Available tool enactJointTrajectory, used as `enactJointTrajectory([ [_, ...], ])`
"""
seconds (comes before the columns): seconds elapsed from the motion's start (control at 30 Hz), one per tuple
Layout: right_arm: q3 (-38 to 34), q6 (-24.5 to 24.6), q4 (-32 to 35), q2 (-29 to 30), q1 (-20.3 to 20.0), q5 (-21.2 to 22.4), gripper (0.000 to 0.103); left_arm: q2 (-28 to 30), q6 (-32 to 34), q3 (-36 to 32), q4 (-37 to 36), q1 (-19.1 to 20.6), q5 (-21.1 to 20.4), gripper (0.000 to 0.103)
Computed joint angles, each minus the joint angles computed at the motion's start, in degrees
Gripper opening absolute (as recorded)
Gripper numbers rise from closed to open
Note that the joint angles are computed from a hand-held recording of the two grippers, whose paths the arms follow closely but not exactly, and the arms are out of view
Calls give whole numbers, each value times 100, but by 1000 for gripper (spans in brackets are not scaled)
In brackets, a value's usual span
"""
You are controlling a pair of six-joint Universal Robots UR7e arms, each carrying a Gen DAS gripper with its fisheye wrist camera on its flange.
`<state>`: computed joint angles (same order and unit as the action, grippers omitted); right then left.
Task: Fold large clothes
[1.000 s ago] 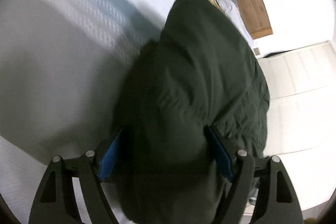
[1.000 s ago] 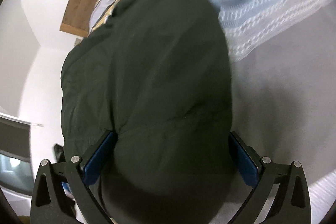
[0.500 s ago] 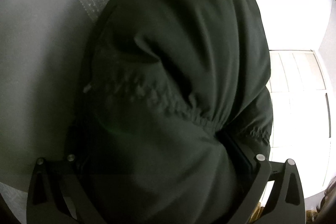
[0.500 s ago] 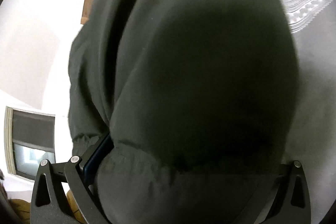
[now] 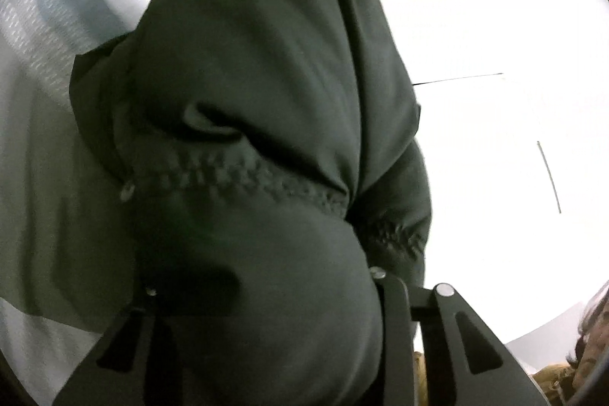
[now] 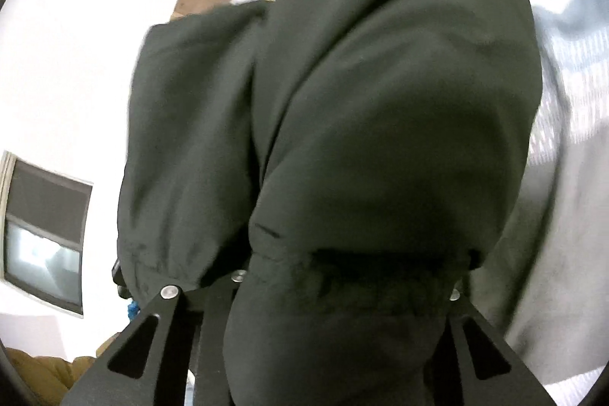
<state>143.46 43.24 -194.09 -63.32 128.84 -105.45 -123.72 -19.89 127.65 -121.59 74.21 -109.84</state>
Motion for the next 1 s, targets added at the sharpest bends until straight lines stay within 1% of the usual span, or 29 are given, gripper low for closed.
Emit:
enactJointTrajectory([
  [0.13,-453,67,348,-109,571,-331,23,-316,-326,-79,-145,-315,-138,24],
  [0.23,-801,29,714,-245,989,-516,22,-627,-483,-237,11,-583,-153,24],
  [0.3,-1039,59,1009,-287,1275,-591,22,-933,-625,-390,338,-914,9,24],
  [0.33,-1128,80,1107,-287,1387,-586,22,-1047,-679,-426,455,-1018,70,24],
  [0.37,-1201,129,1179,-262,1507,-597,22,-1248,-768,-484,677,-1212,208,24],
  [0.4,-1168,234,1211,-331,1617,-579,23,-1450,-867,-528,899,-1361,324,24],
  [0.43,-1132,322,1118,-317,1643,-548,23,-1615,-944,-547,1064,-1424,373,24],
  [0.5,-984,565,986,-318,1769,-578,23,-1771,-946,-594,1301,-1387,418,24],
  [0.53,-891,697,966,-324,1809,-618,23,-1831,-707,-679,1629,-1174,475,24],
  [0.57,-808,817,881,-277,1786,-621,23,-1883,-647,-717,1867,-1146,630,24],
  [0.6,-688,982,829,-214,1764,-616,23,-1889,-396,-722,2186,-933,778,24],
  [0.63,-582,1072,934,-231,1754,-630,23,-1866,-236,-717,2368,-773,878,24],
  [0.67,-487,1178,1090,-217,1732,-658,24,-1805,-31,-696,2642,-551,1131,24],
  [0.7,-376,1404,1229,-149,1678,-696,26,-1742,155,-670,2806,-355,1300,24],
  [0.73,-320,1575,1285,-59,1657,-761,29,-1645,420,-628,2908,-46,1460,25],
  [0.77,-231,1812,1406,-13,1642,-907,37,-1585,560,-605,2938,152,1624,27],
  [0.8,-170,2062,1517,-28,1650,-1063,43,-1536,658,-598,2943,304,1751,32],
  [0.83,-94,2275,1613,-84,1645,-1217,54,-1480,774,-600,2906,482,1790,37],
  [0.87,-69,2428,1676,-62,1676,-1347,61,-1486,787,-587,2902,505,1816,39],
  [0.9,-45,2599,1913,-122,1736,-1513,64,-1479,812,-615,2956,451,1935,43],
  [0.93,-70,2726,2190,-194,1776,-1623,70,-1556,762,-622,3088,277,2109,47],
  [0.97,-130,2890,2515,-234,1819,-1733,75,-1525,813,-669,3148,232,2212,48],
  [1.0,-241,3050,2940,-294,1873,-1835,78,-1332,838,-812,3133,197,2332,50],
])
